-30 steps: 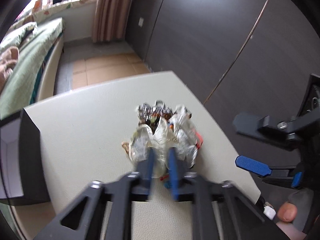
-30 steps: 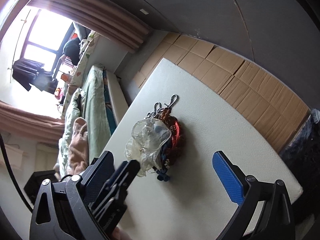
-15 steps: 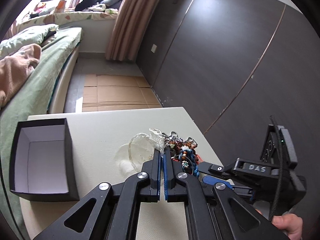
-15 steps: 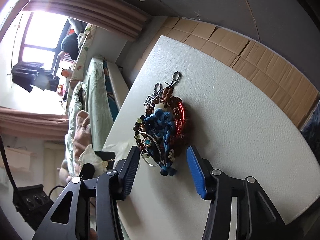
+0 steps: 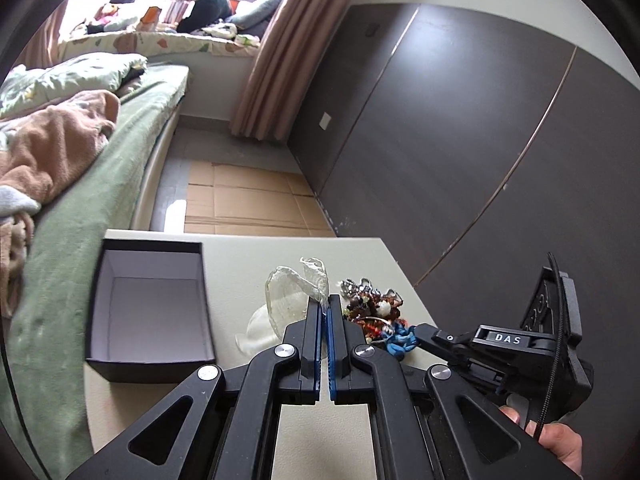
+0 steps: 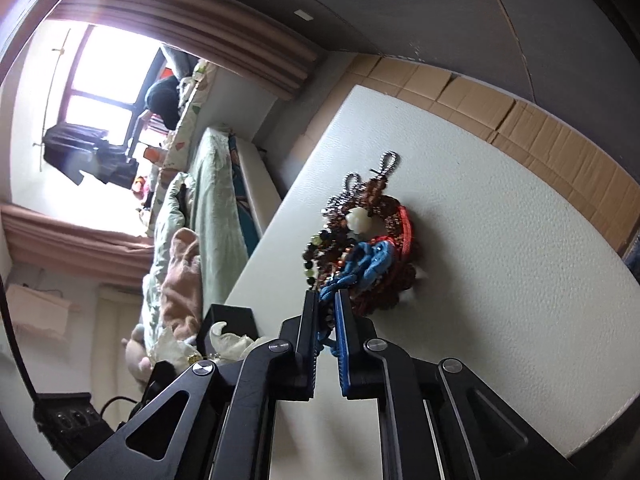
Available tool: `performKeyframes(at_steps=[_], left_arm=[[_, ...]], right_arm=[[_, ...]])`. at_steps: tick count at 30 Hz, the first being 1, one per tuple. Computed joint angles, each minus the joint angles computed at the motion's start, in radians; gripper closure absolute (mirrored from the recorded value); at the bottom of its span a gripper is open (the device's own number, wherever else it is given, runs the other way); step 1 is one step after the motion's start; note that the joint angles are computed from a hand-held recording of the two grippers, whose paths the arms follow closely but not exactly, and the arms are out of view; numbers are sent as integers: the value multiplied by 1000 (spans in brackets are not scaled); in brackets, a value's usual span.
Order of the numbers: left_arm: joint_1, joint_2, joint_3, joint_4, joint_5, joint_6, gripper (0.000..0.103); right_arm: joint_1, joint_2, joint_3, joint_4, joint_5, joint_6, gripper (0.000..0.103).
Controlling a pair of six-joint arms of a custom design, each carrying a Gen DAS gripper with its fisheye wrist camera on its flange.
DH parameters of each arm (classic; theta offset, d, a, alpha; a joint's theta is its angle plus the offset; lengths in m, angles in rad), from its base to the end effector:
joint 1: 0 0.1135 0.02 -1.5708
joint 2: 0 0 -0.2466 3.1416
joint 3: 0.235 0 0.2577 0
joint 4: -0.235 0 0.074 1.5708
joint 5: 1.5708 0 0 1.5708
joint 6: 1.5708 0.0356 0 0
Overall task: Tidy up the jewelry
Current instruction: 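Grasp the clear plastic bag with the left tool while the right grasps the blue bracelet, then drop the plastic bag into the black box with the left tool while the right drops the bracelet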
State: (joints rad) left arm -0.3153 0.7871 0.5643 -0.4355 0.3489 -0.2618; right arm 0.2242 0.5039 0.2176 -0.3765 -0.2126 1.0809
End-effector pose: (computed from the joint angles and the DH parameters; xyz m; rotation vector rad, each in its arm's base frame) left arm 0.1755 -0.0701 0.2256 0.2566 2.2605 -0.6995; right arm 0.1418 0.0400 0.1524 0.8780 2.2217 0.9092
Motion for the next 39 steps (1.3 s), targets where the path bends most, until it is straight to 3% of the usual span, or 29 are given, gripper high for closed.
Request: performKeyframes(at_steps=[5,13,17,21,24,27,29,30,31,33,39], left_arm=[[157,-112,-7,-75,101,29,101],[421,-133,-5,-86,257,88,101],[441,-45,8,-3,266,75,101],[442,38,23,56,237,59,101],[445,151,71,37,203,43,101],[459,271,122,5,237,38,100],[475,304,132,1,242,35,90],[486,307,133,-7,243,35,65],[504,309,135,-16,254,32,28],[556,271,104,4,302,4,4],[664,197,74,-14,341,-26,4]], right_arm=[[111,-78,39,-42,94,-2,93],[221,133,258,-27,193,-87,93],[260,253,363,20,211,-112,93],[295,325,375,136,187,-113,93],[324,383,335,278,163,-111,93],[331,469,328,371,123,-92,93],[343,500,332,397,129,-101,93],[350,520,337,411,129,-106,93],[358,534,341,423,127,-106,93],[370,567,348,455,111,-111,93],[408,686,391,540,72,-116,93]])
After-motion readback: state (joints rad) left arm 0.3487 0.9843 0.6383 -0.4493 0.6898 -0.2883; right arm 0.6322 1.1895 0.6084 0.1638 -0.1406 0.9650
